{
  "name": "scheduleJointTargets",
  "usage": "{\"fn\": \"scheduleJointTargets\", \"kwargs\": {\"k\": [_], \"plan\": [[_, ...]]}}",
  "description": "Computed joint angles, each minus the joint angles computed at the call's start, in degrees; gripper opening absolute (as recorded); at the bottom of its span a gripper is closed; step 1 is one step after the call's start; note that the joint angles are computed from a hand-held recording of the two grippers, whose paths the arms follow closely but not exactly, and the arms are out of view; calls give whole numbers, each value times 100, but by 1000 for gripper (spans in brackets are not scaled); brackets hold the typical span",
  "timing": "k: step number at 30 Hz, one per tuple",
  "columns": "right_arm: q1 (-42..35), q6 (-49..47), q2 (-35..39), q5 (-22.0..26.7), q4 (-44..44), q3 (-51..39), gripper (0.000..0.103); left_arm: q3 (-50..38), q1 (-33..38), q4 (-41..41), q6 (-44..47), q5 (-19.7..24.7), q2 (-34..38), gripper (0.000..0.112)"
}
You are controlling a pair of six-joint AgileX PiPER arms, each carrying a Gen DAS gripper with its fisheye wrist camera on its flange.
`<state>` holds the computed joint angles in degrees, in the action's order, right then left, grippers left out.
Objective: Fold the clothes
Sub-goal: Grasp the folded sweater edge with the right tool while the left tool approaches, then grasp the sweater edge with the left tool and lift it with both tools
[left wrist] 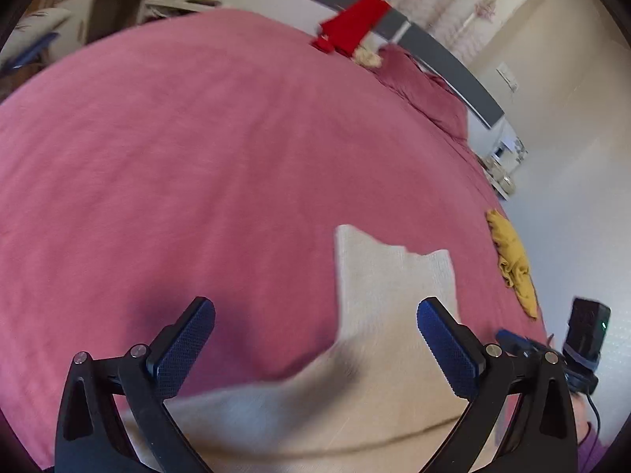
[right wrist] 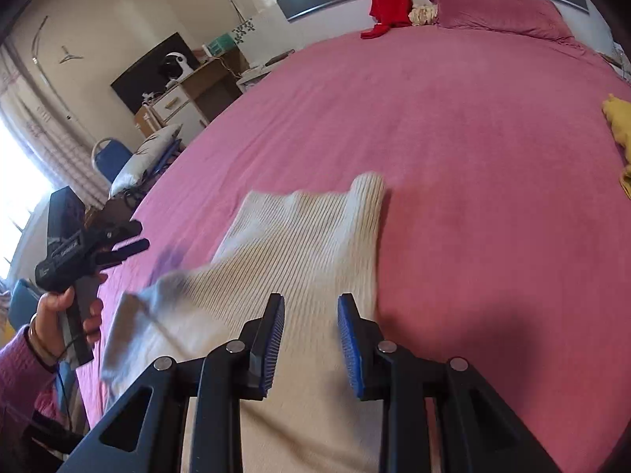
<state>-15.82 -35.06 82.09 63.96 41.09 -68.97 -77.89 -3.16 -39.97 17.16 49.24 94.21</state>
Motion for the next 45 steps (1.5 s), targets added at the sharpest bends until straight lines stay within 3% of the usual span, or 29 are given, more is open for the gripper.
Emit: {"fn": "scheduleJointTargets", "kwargs": {"k": [2, 5, 12, 14, 20, 24, 26, 30, 33, 34, 35, 36, 37, 38, 40, 45], "plan": [[135, 261, 531, -205, -64, -480, 29, -835, -327, 338, -418, 306, 689, 103], [74, 477, 1349, -50, 198, -1130, 30, -2021, -700, 930, -975, 862, 1623, 103], [-23, 561, 2576, 319, 1058, -1687, 30, -2770, -1118, 1537, -1144, 1224, 2212, 103], [57, 492, 2791, 415, 1158, -1784, 30, -2670, -1030, 1268, -1015, 1165, 2171, 103], [323, 480, 2660, -49, 930, -1676, 29, -1993, -588, -543, -126, 1007, 2024, 103], [296, 565, 2821, 195, 743, -1996, 35, -1993, -701, -527, 5, 999, 2074, 103], [283, 582, 2903, 309, 749, -2124, 38, -1844, -694, -1002, 270, 994, 2085, 103], [396, 538, 2939, 209, 670, -2160, 39, -2327, -795, -1099, 170, 1272, 2447, 103], [399, 609, 2985, 191, 754, -2162, 39, -2380, -813, -1247, 152, 1199, 2530, 103], [391, 652, 3024, 185, 827, -2170, 38, -2389, -777, -1359, 130, 1214, 2566, 103], [353, 702, 3031, 172, 833, -2135, 28, -2401, -741, -1470, 105, 1229, 2603, 103], [353, 850, 3041, 108, 781, -2123, 23, -2484, -739, -1469, 73, 1276, 2666, 102], [339, 907, 3063, 95, 797, -2110, 14, -2607, -758, -1339, 39, 1341, 2719, 99], [324, 966, 3085, 83, 813, -2098, 10, -2710, -807, -1060, -28, 1344, 2729, 87], [342, 845, 3016, -68, 851, -1949, 9, -2803, -878, -404, -266, 1230, 2695, 8], [338, 870, 2830, -269, 888, -1730, 9, -2388, -774, -710, -101, 963, 2551, 8]]}}
